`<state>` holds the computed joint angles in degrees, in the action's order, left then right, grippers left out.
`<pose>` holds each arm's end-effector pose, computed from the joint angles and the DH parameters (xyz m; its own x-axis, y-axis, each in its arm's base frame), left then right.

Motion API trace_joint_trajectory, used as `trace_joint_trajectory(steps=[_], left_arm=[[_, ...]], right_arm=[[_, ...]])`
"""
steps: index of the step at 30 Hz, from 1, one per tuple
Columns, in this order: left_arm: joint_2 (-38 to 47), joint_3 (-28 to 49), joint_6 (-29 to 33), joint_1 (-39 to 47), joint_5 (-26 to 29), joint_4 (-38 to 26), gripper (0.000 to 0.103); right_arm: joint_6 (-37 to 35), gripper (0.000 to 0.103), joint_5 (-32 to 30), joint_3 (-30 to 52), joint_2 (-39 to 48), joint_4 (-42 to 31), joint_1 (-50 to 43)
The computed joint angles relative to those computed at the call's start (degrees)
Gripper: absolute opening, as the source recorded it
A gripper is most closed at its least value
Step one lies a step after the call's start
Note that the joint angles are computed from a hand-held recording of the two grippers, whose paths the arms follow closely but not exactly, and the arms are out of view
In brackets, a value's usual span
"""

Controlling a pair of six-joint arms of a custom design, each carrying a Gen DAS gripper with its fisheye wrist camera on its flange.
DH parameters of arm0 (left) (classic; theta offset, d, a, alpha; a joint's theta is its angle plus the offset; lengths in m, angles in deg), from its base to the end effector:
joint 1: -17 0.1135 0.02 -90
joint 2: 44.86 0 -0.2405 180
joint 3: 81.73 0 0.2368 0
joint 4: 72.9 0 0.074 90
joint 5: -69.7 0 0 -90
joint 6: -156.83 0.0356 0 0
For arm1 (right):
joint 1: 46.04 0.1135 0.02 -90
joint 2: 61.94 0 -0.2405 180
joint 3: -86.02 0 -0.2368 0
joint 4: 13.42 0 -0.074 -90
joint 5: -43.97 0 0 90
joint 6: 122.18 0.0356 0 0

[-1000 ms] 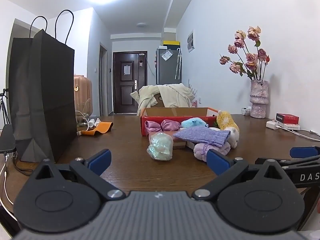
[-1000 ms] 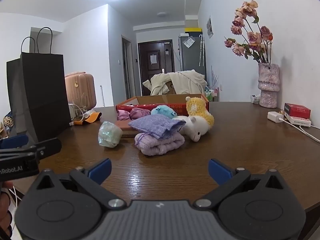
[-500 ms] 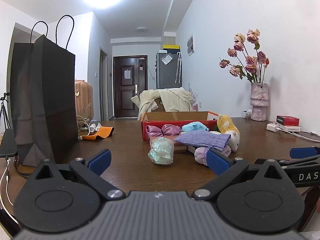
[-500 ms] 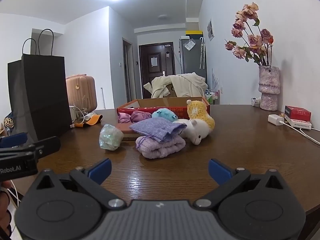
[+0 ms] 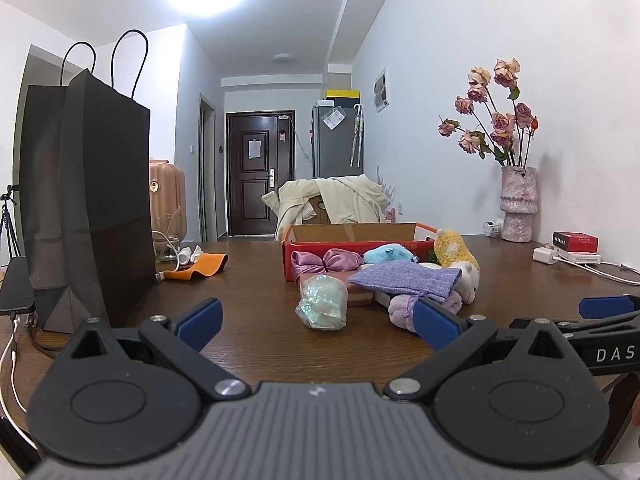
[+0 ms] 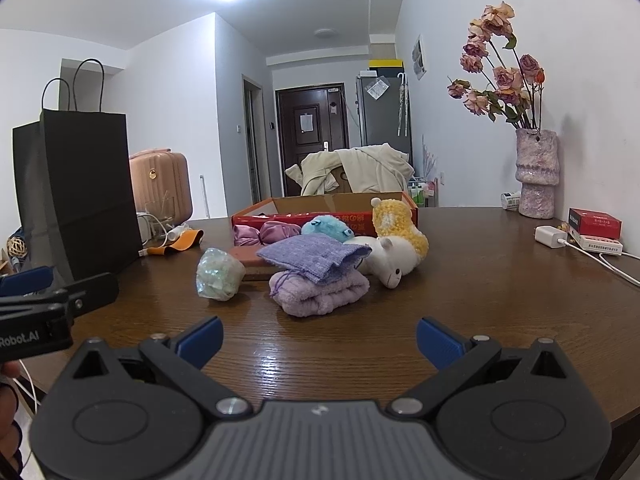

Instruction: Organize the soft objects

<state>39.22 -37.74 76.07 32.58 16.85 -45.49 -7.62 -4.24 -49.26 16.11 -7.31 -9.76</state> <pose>0.2719 0.0535 0.1777 -0.1519 0.0905 -0.9842 0.3828 0.9235 0.0258 0.2216 0.1332 0.1727 -0.3202 0.1494 -0.9355 0.1865 0.9781 0.0924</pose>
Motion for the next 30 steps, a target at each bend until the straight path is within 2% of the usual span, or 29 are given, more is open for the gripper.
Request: trace_joint_trajectory(steps=[30], left_arm=[[0.39, 0.37, -0.06, 0.35, 0.6, 0.19, 0.103]], right_arm=[[-0.58, 0.103, -0.5, -0.29, -1.29, -0.64, -0.65]])
